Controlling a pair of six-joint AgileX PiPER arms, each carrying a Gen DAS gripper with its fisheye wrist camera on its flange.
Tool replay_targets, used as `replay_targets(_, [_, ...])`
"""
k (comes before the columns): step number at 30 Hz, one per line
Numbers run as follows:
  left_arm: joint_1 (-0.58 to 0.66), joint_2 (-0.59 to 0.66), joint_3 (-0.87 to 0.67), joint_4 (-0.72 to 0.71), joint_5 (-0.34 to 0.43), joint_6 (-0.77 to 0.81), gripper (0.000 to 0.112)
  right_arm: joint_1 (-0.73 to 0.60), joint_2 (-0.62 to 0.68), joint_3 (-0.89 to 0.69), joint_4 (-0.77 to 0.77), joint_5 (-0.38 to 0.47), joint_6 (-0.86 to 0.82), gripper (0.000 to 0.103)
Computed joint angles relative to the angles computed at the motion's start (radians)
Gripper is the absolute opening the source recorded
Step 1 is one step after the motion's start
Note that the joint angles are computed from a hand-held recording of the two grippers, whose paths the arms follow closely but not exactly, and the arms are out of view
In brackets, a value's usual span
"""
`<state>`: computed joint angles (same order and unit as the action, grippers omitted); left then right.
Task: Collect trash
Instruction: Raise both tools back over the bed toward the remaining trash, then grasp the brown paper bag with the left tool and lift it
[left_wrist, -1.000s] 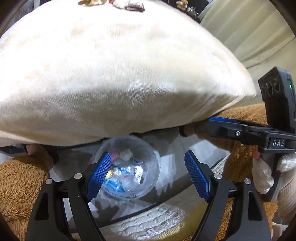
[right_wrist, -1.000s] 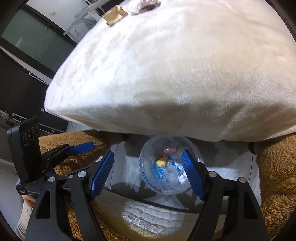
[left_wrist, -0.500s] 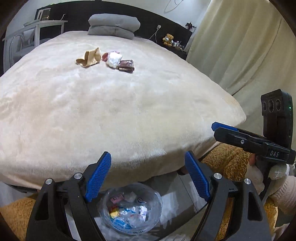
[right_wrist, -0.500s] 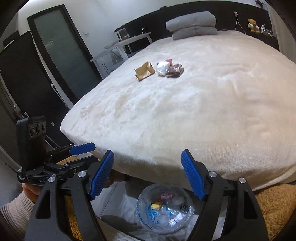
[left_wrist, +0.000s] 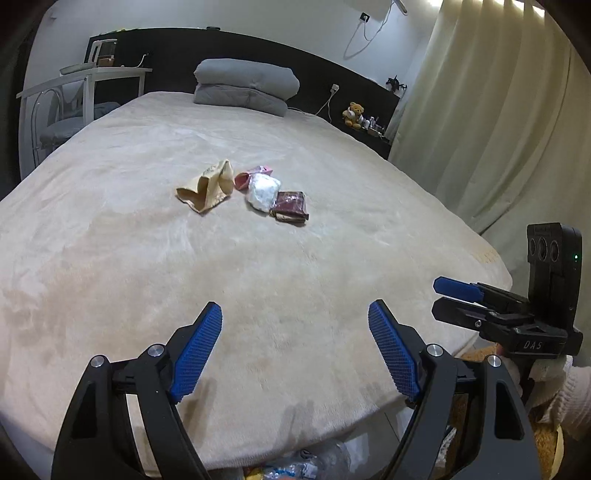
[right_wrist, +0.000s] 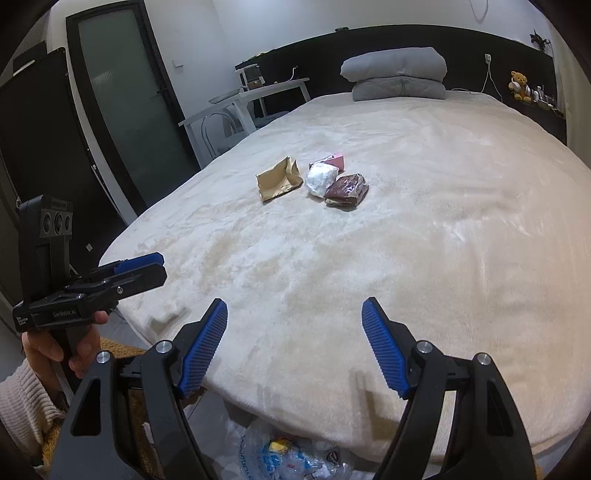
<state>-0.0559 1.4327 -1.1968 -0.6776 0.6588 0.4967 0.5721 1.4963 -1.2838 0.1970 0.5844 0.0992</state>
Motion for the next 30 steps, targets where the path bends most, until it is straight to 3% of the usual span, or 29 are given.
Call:
replay_targets(9, [0.099, 0.229, -0.251, -0.054, 0.038, 0.022, 0.08, -0.069, 0.215, -0.224, 0.013, 0.033, -0.094, 0.075])
replay_targets(16, [0.137, 0.434, -0.49, -0.031, 0.083, -0.035, 0.08, -0.061, 0.313, -0.346, 0.037, 0.056, -0.127, 0.077])
replay_targets(18, [0.14, 0.49, -0.56, -0.028, 0.1, -0.038, 0.09, -0.061, 0.342, -0.382, 0.04, 0.067, -0.14, 0.077])
replay_targets(20, [0.135, 0.536, -0.617, -0.016, 0.099, -0.042, 0.093, -0.064, 0.365, -0.409, 0.049, 0.067, -0.158, 0.089])
replay_targets(21, [0.133, 0.566, -0.659, -0.008, 0.115, -0.049, 0.093, -0.066, 0.373, -0.415, 0.053, 0.062, -0.166, 0.092])
replay_targets(30, [0.087, 0.814, -1.046, 0.21, 0.214, -0.18, 0.097, -0.112, 0.433, -0.496, 0.106, 0.089, -0.195, 0.092])
